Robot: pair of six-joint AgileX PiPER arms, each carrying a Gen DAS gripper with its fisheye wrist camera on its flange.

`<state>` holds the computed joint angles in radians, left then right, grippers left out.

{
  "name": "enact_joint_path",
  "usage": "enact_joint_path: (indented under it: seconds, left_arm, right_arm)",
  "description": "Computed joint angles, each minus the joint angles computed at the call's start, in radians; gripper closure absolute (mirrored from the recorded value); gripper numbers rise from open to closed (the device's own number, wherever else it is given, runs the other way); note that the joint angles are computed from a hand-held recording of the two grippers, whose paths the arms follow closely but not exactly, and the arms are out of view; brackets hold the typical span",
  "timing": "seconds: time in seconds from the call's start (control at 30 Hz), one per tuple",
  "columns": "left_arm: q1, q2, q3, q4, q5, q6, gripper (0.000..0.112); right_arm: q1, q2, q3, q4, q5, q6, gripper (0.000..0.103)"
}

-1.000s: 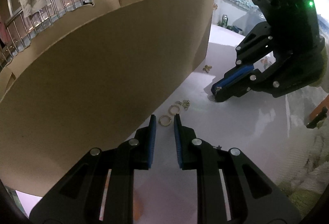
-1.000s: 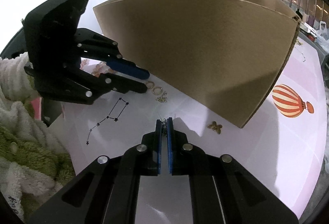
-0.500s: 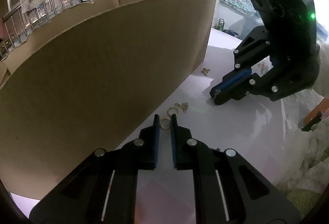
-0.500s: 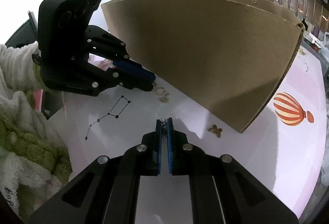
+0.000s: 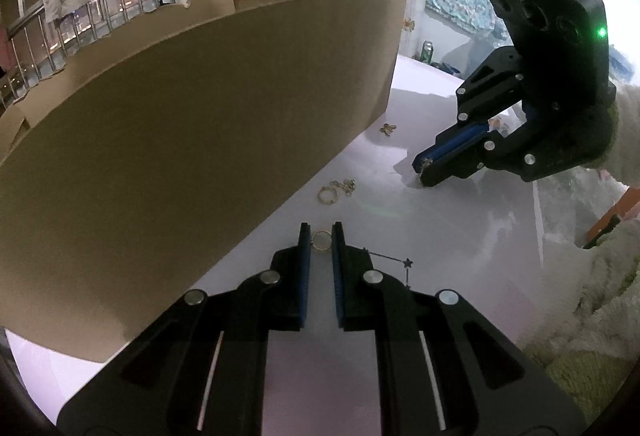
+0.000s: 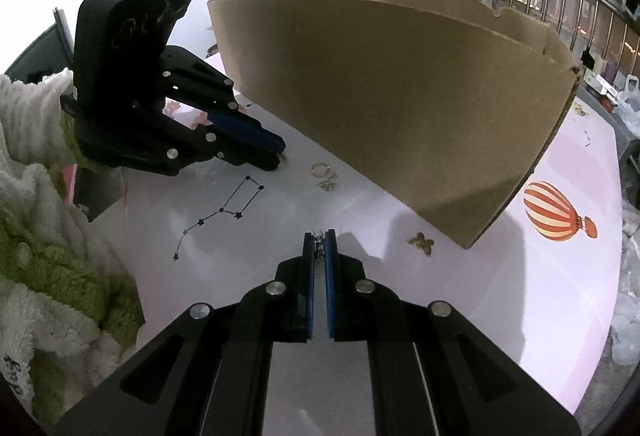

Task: Organize jewelry
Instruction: 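Lift both held pieces and carry them over the box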

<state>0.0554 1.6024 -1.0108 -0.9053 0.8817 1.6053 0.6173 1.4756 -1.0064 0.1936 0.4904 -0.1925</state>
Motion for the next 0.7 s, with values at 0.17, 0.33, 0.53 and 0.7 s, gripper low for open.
enact_joint_path:
  seconds: [0.17,0.33,0.53,0.7]
  left_arm:
    - [0.029,-0.025,0.002,-0.019,0.026,0.017,0.103]
    - [0.05,-0.078,0.014,-0.043,0.048,0.04,0.103]
    - [0.106,-0.143,0.018,-0.084,0.116,0.074,0.103]
    - [0.153,-0.185,-0.022,-0.114,0.193,0.079,0.103]
  right_arm:
    - [0.038,-0.007,-0.023,-0.101,0.009,0.112,0.098]
    - [0.077,-0.034,-0.038,-0.202,0.028,0.212,0.098]
    - [0.103,-0.057,-0.096,-0.267,0.064,0.25,0.098]
    - [0.069,-0.091,-0.142,-0.17,0.068,0.148,0.098]
